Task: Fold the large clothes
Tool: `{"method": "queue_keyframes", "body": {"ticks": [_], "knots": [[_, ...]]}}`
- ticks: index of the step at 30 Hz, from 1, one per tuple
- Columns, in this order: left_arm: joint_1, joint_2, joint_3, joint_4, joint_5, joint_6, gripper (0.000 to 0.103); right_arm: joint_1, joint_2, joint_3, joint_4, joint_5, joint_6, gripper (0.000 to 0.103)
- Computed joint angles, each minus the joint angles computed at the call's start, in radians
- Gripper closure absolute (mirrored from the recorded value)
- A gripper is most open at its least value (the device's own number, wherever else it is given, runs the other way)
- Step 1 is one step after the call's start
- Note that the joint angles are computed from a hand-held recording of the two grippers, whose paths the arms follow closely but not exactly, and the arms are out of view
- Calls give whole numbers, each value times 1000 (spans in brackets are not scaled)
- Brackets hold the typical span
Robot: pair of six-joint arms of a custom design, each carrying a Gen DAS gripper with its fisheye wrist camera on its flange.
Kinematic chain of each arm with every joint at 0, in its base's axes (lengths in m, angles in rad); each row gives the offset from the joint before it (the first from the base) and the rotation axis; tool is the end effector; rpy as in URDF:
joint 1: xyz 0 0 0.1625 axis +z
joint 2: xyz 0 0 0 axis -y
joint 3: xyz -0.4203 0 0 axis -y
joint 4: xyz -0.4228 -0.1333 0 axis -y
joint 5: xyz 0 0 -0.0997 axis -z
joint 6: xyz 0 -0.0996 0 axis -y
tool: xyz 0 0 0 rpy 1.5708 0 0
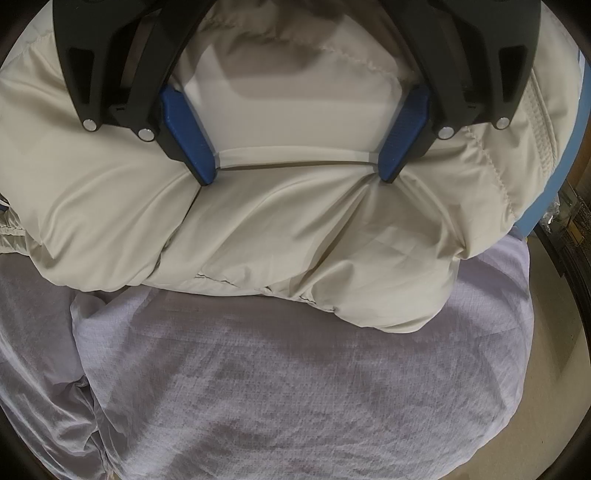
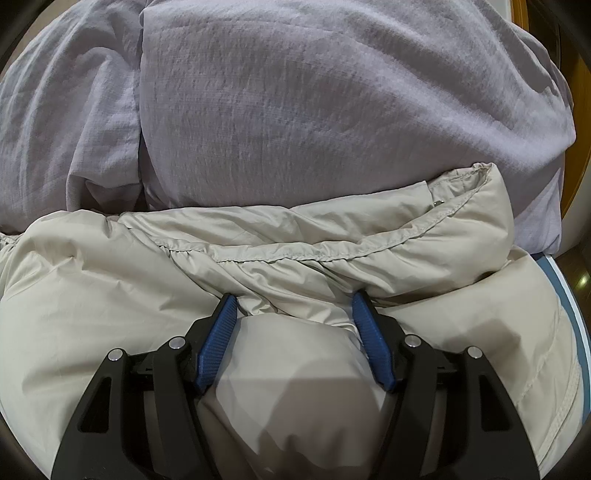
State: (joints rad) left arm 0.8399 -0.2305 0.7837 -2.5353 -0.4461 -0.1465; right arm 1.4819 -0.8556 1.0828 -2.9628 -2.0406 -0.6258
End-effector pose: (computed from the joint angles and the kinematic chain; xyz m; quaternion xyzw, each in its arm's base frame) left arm -0.4196 -0.8023 0.0369 0.1343 0.8244 -0.3781 0.3991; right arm 0.0161 -0.8132 0.4411 0.0920 -0.8171 0.4331 0.3692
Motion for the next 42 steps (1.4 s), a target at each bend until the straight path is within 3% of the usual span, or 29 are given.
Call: {"method": "queue_keyframes", "body": {"ticks": [42], "knots": [[-2,2,-5,6,5,-5,13,4,-13,20,-1,-4,0,36]]}}
